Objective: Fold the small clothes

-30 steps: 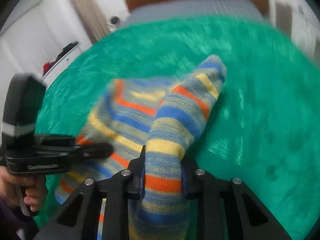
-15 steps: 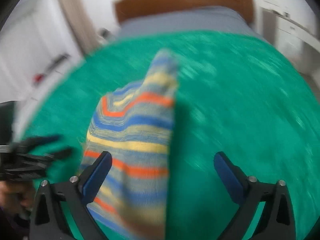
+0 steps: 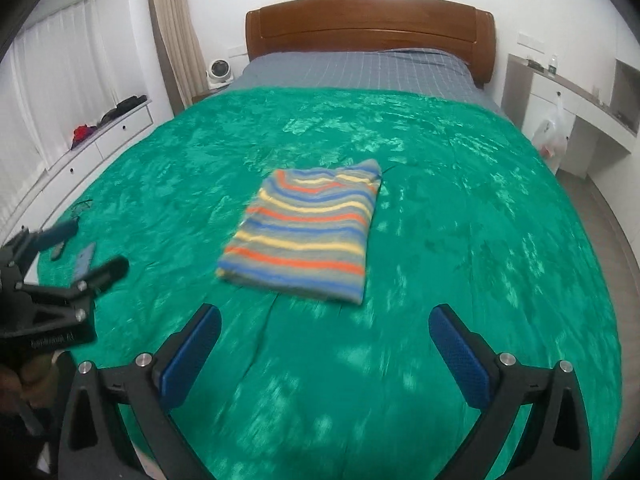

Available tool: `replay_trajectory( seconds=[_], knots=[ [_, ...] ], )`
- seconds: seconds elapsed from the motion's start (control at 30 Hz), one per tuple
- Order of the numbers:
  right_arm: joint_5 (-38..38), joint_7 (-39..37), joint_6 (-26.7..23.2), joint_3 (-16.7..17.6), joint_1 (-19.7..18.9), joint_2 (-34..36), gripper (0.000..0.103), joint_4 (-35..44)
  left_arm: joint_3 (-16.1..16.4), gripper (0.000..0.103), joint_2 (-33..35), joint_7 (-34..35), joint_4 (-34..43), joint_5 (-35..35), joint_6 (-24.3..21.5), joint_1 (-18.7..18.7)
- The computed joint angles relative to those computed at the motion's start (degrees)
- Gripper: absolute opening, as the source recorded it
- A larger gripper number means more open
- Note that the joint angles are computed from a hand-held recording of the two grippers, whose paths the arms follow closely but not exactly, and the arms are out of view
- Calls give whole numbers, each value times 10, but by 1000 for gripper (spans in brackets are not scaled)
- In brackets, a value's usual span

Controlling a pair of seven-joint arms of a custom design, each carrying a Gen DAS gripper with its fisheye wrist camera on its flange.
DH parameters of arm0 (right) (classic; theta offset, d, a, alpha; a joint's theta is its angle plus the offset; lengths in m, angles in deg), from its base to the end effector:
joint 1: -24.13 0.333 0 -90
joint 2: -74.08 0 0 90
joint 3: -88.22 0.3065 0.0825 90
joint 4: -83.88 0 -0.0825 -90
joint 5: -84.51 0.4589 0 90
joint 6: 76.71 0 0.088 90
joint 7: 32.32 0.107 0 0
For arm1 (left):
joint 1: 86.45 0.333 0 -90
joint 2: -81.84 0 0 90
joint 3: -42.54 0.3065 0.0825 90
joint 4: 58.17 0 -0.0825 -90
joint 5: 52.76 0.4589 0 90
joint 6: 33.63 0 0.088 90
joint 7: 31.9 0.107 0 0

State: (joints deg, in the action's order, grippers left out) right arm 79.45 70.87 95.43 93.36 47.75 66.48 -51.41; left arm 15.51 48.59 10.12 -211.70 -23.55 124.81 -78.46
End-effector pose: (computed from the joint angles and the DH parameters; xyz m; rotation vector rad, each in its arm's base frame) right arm 0.5160 0.2911 0.4171 -1.9863 1.3771 -0.4674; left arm 0.4492 -0.1634 0.4077 -1.7692 1.6510 -0.5097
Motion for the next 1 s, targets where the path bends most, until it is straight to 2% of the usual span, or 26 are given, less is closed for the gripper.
replay_trajectory(
  seconds=[0.03,0.1,0.17,0.3,0.4,0.5,0.57,0.73,0.87,1.0],
  knots=[
    [-18,21,-6,8,-8,-12,103,-10,11,103,-16,7,-11,-20,-17,-24],
    [-66,72,-30,30,-25,-55,102,-42,14,103,-51,5,-32,-45,-44,-55],
    [-78,88,-46,33,-21,-102,102,-77,6,103,-91,-3,-53,-60,-69,-78],
    [-57,78,-60,11,20,-178,103,-130,1,103,-147,-10,-74,-86,-108,-118],
    [-75,94,-78,31,13,-220,102,-151,-6,103,-182,-16,-84,-93,-124,-135],
    [-105,129,-86,59,-6,-258,102,-170,-5,103,-208,-20,-93,-102,-131,-147],
    [-118,145,-93,64,-10,-269,103,-177,-1,103,-218,-19,-98,-111,-135,-156],
    [-135,166,-106,60,-9,-284,103,-189,-6,103,-223,-19,-99,-118,-142,-156],
    [-134,168,-111,49,1,-290,103,-194,12,103,-223,-6,-108,-134,-122,-172],
    [-131,166,-106,45,8,-293,103,-194,-15,103,-235,-23,-108,-128,-127,-156]
  ],
)
